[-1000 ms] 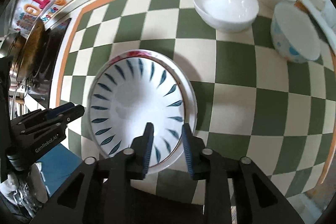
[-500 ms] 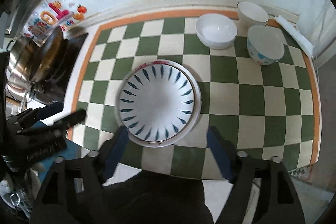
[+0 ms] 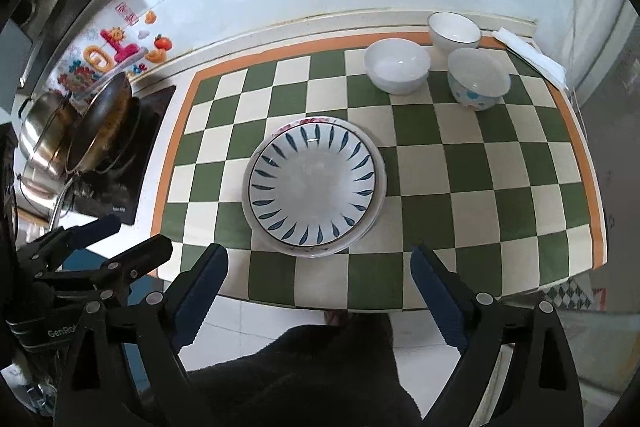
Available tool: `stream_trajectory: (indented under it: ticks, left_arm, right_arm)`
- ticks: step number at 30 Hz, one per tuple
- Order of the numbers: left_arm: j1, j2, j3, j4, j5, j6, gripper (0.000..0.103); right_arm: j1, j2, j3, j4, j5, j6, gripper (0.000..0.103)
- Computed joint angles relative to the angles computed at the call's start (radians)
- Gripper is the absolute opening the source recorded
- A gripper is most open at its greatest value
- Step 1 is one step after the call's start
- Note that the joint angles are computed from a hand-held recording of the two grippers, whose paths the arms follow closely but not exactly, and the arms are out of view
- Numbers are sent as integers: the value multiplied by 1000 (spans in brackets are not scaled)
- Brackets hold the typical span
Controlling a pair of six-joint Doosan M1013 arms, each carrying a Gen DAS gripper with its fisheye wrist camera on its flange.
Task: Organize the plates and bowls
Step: 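Open both grippers and lift them away from the plate stack, then move to the white bowls and grasp a plain white bowl rim with both grippers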
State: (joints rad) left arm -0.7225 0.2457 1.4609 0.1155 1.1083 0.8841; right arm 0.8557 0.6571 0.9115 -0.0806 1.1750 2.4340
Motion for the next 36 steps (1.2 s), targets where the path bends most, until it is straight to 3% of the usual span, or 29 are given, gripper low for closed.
stream_trajectory:
  ticks: [8,14,19,22,24,29,34,36]
  left_arm:
    - [21,67,-80,-38,-71,29,96]
    - [43,213,-264,-1,-41,13,96]
    - [77,377,-478,-38,74,42,96]
    - [96,485,-618,-78,163,63,96]
    - [105,554,-713,-101,228,88,90]
    - [123,716,-947,-163,384,113,70]
    - [134,842,-1148,-220,500,130,59]
    - [135,917,-1280,-231,578,141,51]
  right_arm:
    - [-69,-36,82,73,-143,-9,95]
    - [-168,6,74,193,-186,-79,95]
    - [-250,93,4,281,-176,-129,94]
    - [-285,154,-57,317,-149,-152,86]
    - [-304,194,-102,350,-123,-165,77]
    - [-337,284,-203,433,-60,-198,68]
    - [-350,351,-284,480,-14,-199,57]
    - [-351,373,-314,482,4,-194,53]
